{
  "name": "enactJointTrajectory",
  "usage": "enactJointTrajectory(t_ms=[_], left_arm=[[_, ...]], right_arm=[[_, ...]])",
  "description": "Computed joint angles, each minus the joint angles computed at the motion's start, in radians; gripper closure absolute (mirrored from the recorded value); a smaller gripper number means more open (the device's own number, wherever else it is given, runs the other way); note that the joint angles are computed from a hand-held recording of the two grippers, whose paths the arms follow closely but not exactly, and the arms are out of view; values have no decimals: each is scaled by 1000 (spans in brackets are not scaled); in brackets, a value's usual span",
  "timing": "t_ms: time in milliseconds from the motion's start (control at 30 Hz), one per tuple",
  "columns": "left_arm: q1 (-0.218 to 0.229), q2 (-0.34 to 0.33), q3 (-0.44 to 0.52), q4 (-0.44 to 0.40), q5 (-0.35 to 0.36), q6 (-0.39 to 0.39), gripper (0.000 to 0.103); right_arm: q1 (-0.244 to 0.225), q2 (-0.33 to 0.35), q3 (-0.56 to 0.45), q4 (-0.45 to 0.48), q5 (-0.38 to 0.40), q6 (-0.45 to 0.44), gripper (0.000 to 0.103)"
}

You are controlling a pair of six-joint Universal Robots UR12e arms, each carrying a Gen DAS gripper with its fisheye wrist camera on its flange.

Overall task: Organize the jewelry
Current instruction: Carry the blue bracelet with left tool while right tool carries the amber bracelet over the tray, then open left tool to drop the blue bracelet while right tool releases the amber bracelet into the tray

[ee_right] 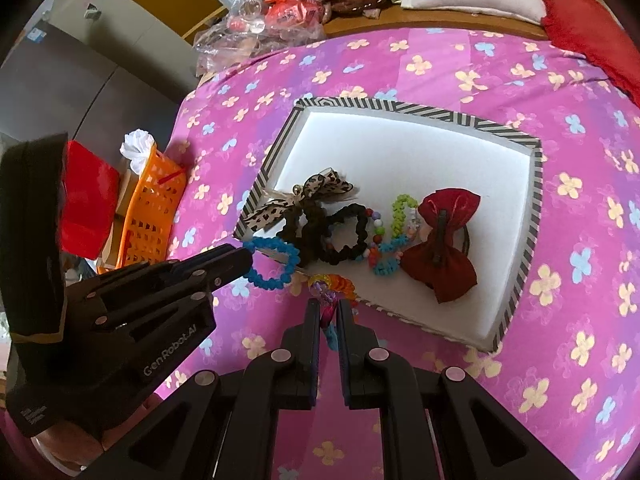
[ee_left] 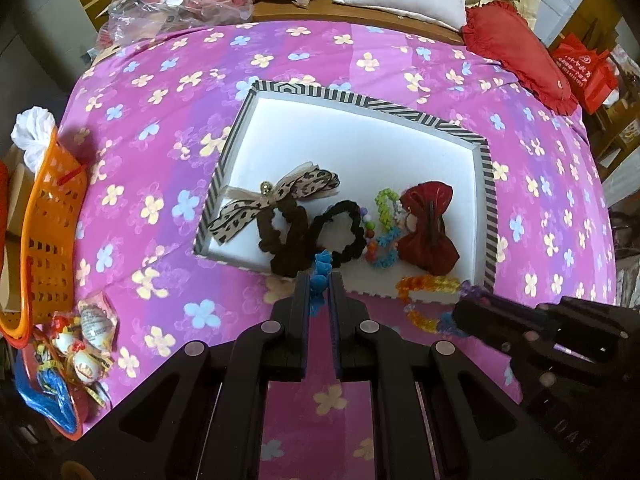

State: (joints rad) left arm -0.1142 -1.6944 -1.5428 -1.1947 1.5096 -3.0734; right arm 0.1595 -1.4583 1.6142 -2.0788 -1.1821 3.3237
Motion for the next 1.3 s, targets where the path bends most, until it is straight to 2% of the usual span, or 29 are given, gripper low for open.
enactJointTrajectory(t_ms=[233, 567, 833, 900, 933, 967, 1067, 1133, 1200, 1300], left_arm=[[-22, -48, 31, 7, 21, -6, 96], [-36, -119, 57, 22, 84, -45, 96], [-40, -160, 70, 25, 131, -72, 96], [-42, -166, 70, 23, 140, -81, 96], [-43, -168, 70, 21, 148, -89, 96], [-43, -169, 70, 20, 152, -95, 96], [-42, -171, 71, 3, 149, -111, 88], [-40, -168, 69, 4, 141, -117, 68], [-38, -162, 64, 15, 132, -119, 61], [-38, -147, 56, 28, 126, -116, 58]], right_arm=[[-12, 52, -25, 27, 1, -54, 95], [-50, 132, -60, 16, -75, -80, 95], [-46, 146, -49, -20, -125, -94, 94], [-43, 139, -41, -32, -135, -97, 81], [-41, 135, -37, -40, -142, -96, 67], [-40, 127, -27, -56, -148, -95, 63], [-41, 114, -17, -61, -147, -92, 63], [-45, 99, -1, -79, -135, -72, 63], [-44, 83, 16, -98, -135, -48, 63], [-40, 58, 42, -123, -144, -10, 63]])
